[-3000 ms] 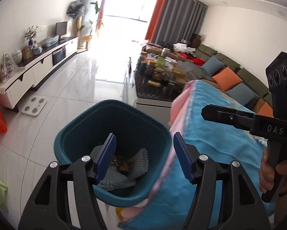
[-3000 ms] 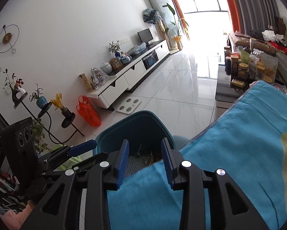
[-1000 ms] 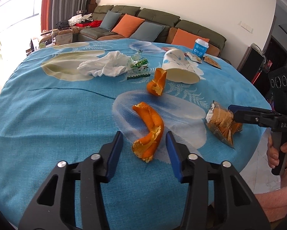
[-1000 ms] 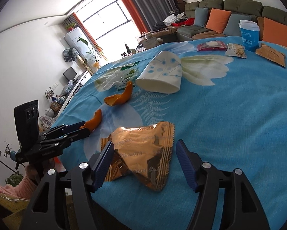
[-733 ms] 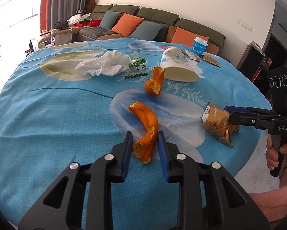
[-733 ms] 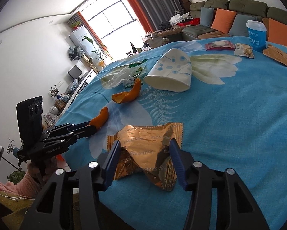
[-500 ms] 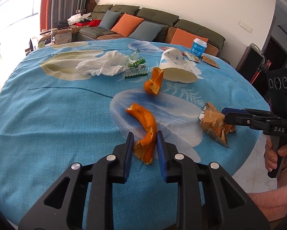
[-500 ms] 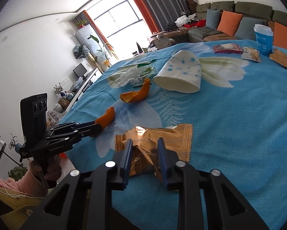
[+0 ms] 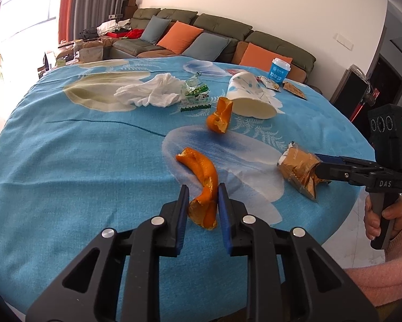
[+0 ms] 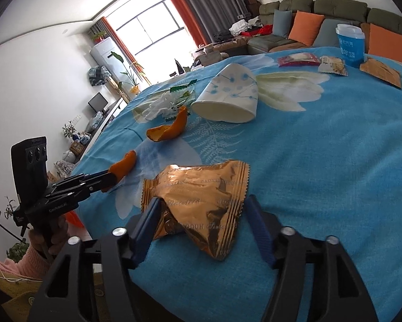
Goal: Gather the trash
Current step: 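Grasp the gold snack wrapper with the right gripper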
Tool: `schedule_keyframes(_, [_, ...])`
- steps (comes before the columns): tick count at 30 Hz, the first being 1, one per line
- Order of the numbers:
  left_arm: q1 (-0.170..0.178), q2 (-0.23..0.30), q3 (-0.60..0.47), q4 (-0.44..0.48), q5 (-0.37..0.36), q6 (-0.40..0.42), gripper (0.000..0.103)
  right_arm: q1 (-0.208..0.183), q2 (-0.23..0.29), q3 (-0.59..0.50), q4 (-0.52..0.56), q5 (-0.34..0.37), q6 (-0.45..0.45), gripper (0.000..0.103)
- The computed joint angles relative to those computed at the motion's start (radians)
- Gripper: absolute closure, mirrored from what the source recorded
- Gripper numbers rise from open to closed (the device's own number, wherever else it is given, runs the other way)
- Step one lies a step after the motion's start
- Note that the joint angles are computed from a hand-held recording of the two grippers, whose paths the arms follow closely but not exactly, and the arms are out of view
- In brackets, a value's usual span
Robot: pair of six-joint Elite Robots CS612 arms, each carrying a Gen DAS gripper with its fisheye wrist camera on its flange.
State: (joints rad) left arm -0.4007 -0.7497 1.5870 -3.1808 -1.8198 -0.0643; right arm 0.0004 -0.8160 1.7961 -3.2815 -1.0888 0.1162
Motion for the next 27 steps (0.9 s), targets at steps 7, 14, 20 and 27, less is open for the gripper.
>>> schedule_keyframes(7, [0.002, -0.004, 0.007, -0.006, -0.006, -0.001, 0.085, 0.000, 0.008, -0.006, -0.012, 0.033, 0.001, 0.080])
schedule_keyframes(14, [0.003, -0.013, 0.021, -0.031, 0.002, -0.003, 0.090, 0.015, 0.010, -0.023, -0.026, 0.053, -0.034, 0.082])
schedule_keyframes(20, [0.008, -0.027, 0.041, -0.058, 0.022, -0.012, 0.090, 0.029, 0.026, -0.060, -0.014, 0.097, -0.055, 0.082])
schedule_keyframes(27, [0.020, -0.045, 0.066, -0.095, 0.052, -0.033, 0.090, 0.051, 0.045, -0.105, 0.004, 0.141, -0.078, 0.082])
